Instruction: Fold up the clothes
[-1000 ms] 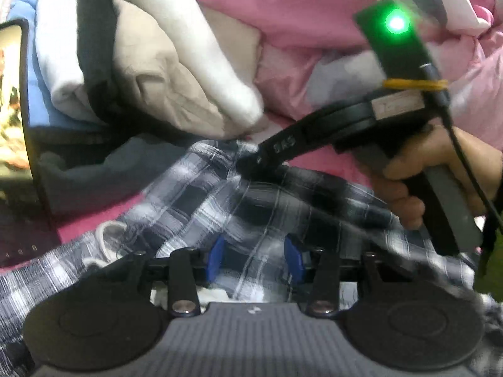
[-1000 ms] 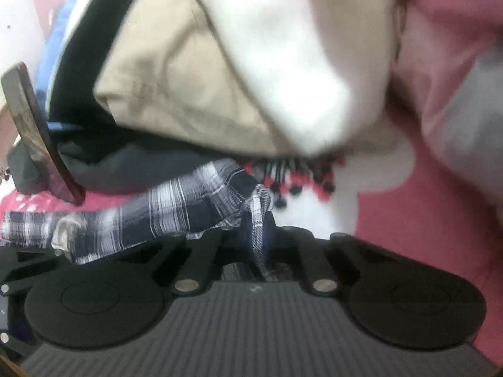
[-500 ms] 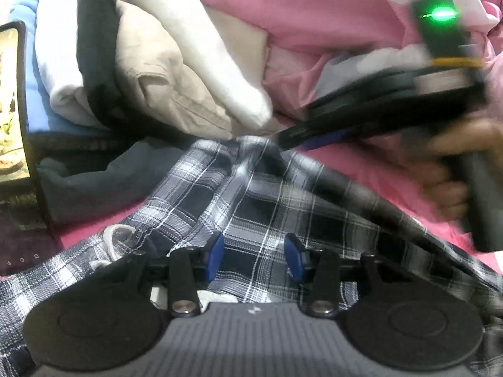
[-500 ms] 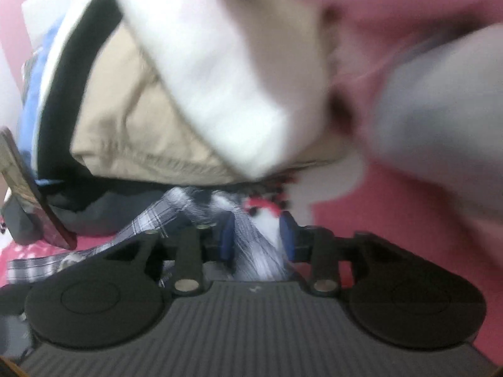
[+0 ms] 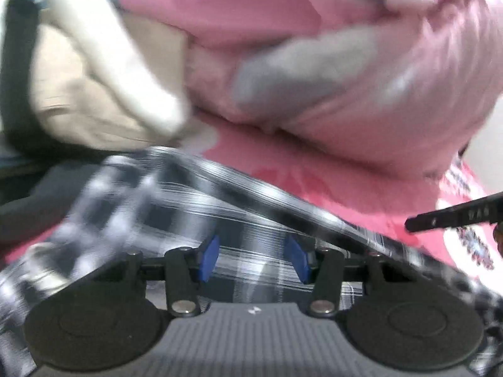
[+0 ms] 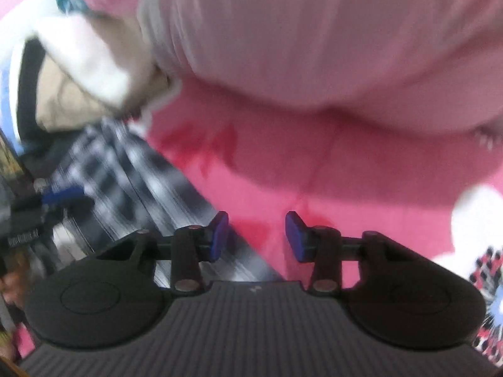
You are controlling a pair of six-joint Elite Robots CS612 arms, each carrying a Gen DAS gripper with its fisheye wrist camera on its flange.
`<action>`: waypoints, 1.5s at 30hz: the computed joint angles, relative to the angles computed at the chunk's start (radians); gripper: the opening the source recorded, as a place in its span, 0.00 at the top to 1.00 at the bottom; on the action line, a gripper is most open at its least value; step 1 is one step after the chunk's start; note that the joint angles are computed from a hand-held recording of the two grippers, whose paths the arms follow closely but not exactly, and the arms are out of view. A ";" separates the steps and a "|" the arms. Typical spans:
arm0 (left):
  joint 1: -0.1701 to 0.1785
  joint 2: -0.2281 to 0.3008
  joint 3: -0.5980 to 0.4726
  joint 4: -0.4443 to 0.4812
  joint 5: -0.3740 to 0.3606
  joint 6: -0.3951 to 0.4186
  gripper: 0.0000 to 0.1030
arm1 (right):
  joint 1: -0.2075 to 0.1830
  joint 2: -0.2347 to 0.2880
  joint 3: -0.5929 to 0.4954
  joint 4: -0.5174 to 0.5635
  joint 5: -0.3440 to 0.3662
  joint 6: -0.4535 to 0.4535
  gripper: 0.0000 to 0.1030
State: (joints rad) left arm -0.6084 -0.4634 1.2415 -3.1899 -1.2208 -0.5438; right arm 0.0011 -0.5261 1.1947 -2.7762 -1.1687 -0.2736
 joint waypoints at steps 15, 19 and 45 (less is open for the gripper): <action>0.011 0.055 -0.054 0.008 0.014 -0.018 0.53 | -0.001 -0.003 0.081 -0.172 -0.085 -0.032 1.00; 0.015 0.055 -0.054 0.005 0.022 -0.045 0.55 | 0.007 0.006 0.059 -0.280 -0.142 -0.006 1.00; 0.013 0.044 -0.036 0.039 0.131 -0.133 0.54 | 0.093 0.142 -0.299 0.198 0.097 0.040 0.96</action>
State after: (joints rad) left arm -0.5952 -0.4197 1.2055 -3.1512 -1.0902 -0.6772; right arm 0.0944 -0.3846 0.8962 -2.5783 -1.0720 -0.2337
